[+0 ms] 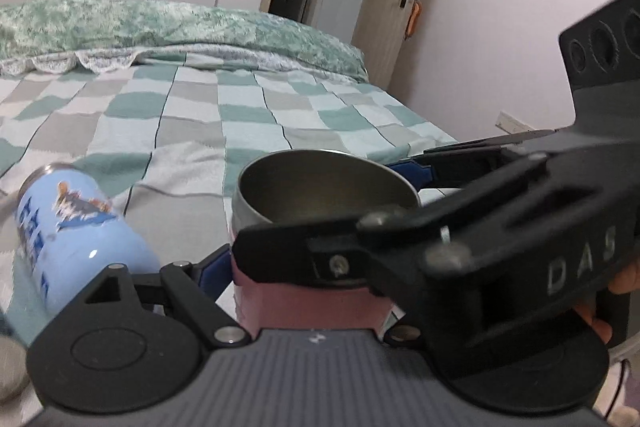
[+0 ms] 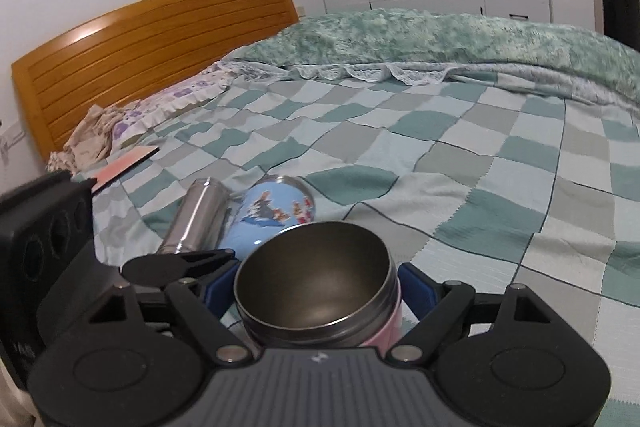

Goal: Flip cup upright
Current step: 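Lower the upright pink tumbler onto the bed and open the right gripper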

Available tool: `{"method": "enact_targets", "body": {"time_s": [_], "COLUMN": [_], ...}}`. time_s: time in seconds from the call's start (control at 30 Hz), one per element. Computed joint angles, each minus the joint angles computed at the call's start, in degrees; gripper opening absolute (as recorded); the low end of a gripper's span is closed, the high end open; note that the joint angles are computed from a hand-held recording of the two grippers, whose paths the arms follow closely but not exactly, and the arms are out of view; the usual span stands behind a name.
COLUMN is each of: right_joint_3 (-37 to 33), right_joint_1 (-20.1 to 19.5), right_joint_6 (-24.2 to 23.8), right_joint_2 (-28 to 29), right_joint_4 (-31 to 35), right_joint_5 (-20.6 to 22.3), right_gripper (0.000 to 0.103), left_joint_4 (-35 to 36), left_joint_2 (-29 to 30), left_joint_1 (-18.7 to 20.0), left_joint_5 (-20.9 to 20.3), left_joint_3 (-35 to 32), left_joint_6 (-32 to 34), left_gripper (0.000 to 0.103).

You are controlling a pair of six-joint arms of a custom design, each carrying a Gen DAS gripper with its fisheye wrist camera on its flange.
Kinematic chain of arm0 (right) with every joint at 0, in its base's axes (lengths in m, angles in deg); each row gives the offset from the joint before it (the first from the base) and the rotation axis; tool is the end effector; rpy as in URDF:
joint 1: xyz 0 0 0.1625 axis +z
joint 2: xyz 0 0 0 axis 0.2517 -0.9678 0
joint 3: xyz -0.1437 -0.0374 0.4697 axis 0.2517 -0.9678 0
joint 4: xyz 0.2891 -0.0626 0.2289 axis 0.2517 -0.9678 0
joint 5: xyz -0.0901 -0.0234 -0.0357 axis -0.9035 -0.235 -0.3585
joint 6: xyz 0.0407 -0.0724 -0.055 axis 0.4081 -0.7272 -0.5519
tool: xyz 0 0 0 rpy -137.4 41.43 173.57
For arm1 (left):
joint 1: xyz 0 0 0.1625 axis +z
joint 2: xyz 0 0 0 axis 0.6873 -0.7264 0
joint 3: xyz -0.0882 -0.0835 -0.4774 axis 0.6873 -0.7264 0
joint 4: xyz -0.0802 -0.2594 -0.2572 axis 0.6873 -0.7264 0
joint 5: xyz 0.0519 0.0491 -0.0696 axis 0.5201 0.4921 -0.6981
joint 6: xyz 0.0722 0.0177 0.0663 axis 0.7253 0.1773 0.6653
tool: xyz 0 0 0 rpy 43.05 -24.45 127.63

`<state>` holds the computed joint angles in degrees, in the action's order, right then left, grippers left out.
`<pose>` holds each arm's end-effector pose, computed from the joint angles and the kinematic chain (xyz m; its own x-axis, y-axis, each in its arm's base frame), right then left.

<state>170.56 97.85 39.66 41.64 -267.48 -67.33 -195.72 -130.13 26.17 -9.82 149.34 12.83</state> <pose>0.3539 -0.5694 0.0566 -0.7470 -0.5305 0.4007 -0.6648 0.6033 -0.4405 -0.0528 -0.5829 0.2336 -0.7538 0.5020 -0.4240 0.6564 0.5457 -0.5208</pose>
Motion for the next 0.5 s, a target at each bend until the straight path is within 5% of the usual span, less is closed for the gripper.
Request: {"method": "enact_targets", "body": {"time_s": [0.33, 0.5], "right_joint_3": [5.29, 6.44], "right_joint_1": [4.15, 4.46], "right_joint_6": [-2.98, -2.09], "right_joint_2": [2.68, 3.31], "right_joint_4": [-13.55, -14.08], "right_joint_5": [-4.25, -4.25], "right_gripper": [0.084, 0.084], "left_joint_4": [-5.76, -8.03], "left_joint_2": [-3.67, -4.23], "left_joint_1": [-0.43, 0.29], "left_joint_5": [0.81, 0.06], "left_joint_3": [7.73, 10.46], "left_joint_6": [2.06, 3.52], "left_gripper": [0.094, 0.088]}}
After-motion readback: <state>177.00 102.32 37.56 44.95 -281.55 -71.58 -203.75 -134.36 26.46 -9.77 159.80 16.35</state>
